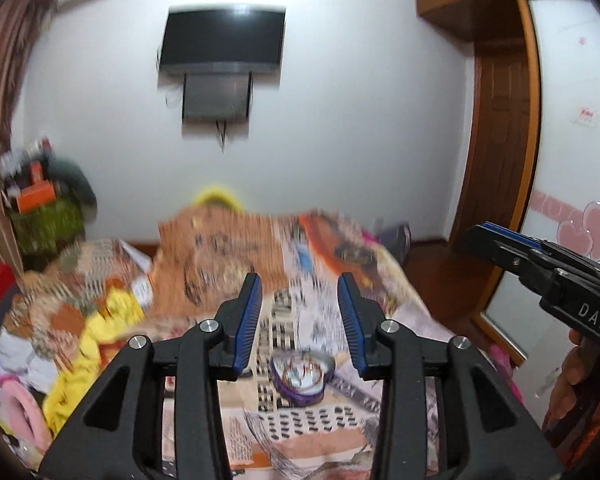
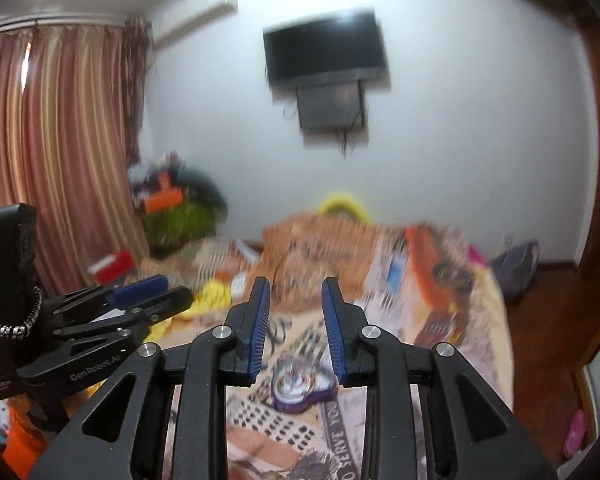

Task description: Organize jewelry

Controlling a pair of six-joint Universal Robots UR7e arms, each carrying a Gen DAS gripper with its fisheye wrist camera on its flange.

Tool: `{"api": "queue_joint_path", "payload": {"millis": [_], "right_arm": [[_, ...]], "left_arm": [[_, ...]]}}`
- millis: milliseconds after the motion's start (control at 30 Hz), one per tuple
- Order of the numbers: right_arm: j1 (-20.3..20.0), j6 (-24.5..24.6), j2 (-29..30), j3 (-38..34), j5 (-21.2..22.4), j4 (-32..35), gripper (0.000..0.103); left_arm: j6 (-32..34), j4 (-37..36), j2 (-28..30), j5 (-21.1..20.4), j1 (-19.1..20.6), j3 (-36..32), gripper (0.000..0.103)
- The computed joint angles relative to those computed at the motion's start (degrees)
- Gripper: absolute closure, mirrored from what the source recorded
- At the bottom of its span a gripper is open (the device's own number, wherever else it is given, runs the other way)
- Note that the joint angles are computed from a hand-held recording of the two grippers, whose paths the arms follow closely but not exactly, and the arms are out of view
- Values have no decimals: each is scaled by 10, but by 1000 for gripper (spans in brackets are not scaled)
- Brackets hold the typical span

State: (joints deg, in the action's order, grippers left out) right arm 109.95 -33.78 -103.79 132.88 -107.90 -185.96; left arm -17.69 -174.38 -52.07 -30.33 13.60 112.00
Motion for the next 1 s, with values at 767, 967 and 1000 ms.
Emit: {"api": "queue_joint_path", "payload": {"millis": [767, 967, 1000], "right_arm": [[130, -75, 57, 54, -160, -288, 1], [139, -72, 46, 62, -175, -277, 1], [139, -71, 46, 60, -176, -274, 1]], "left_arm": [[30, -111, 0, 143, -105, 62, 2], [-4, -76, -12, 143, -109, 70, 1], [-5, -75, -12, 143, -109, 71, 1]]}}
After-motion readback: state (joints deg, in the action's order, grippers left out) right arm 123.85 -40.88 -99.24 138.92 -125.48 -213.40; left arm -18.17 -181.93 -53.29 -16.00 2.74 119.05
